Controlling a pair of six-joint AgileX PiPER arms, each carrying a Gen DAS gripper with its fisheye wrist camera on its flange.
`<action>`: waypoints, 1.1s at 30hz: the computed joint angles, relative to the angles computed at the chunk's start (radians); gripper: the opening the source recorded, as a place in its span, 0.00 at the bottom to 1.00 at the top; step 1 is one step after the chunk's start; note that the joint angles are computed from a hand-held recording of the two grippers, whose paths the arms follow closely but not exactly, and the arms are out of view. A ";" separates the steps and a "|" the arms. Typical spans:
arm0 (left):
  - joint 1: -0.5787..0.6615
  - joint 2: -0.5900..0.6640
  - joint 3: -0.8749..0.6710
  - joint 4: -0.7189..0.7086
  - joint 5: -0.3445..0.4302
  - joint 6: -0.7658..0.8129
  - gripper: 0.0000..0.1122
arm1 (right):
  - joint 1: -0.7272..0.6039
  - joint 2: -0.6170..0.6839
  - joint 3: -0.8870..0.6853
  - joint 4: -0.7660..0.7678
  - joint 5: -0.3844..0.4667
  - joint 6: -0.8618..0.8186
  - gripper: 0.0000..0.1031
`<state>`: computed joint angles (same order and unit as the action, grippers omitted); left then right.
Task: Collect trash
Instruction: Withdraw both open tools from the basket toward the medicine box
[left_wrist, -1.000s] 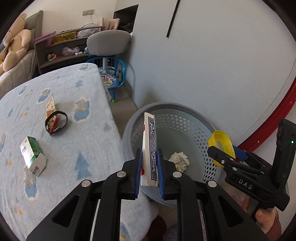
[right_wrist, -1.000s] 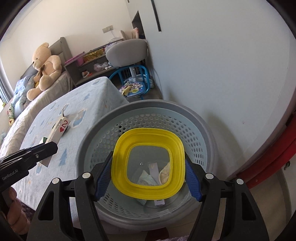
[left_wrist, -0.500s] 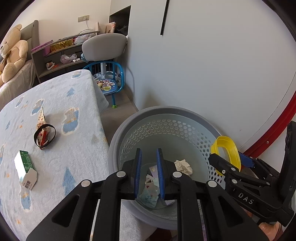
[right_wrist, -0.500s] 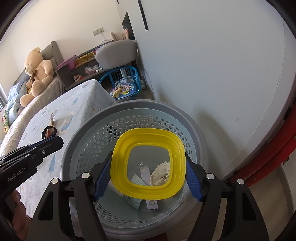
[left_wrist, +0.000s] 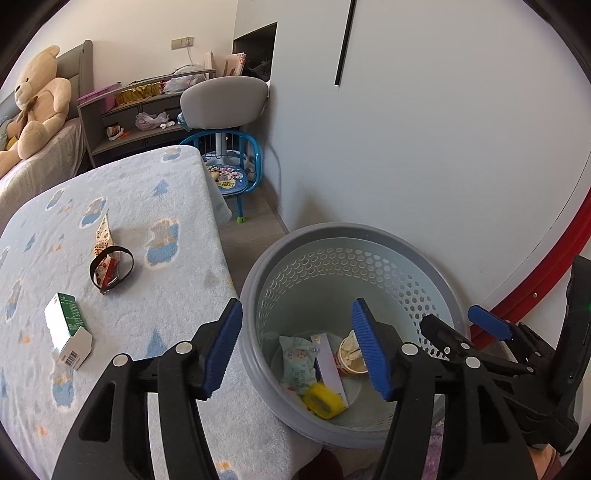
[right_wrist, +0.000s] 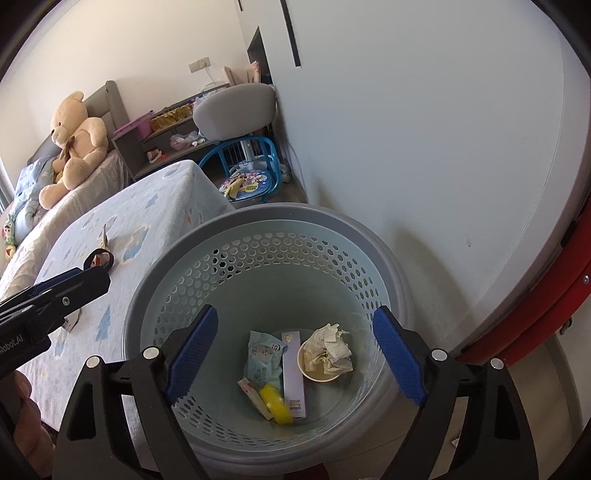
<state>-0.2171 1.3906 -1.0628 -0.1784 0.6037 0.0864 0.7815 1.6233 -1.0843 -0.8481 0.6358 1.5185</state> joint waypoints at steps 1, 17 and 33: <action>0.010 -0.007 0.004 -0.001 0.002 0.003 0.53 | 0.005 0.003 -0.004 -0.001 0.005 -0.005 0.81; 0.270 -0.137 0.067 -0.132 0.054 0.197 0.57 | 0.059 0.028 -0.065 0.037 0.029 -0.030 0.82; 0.828 -0.058 -0.014 -0.408 0.182 0.641 0.59 | 0.181 0.340 -0.586 0.251 0.078 -0.328 0.86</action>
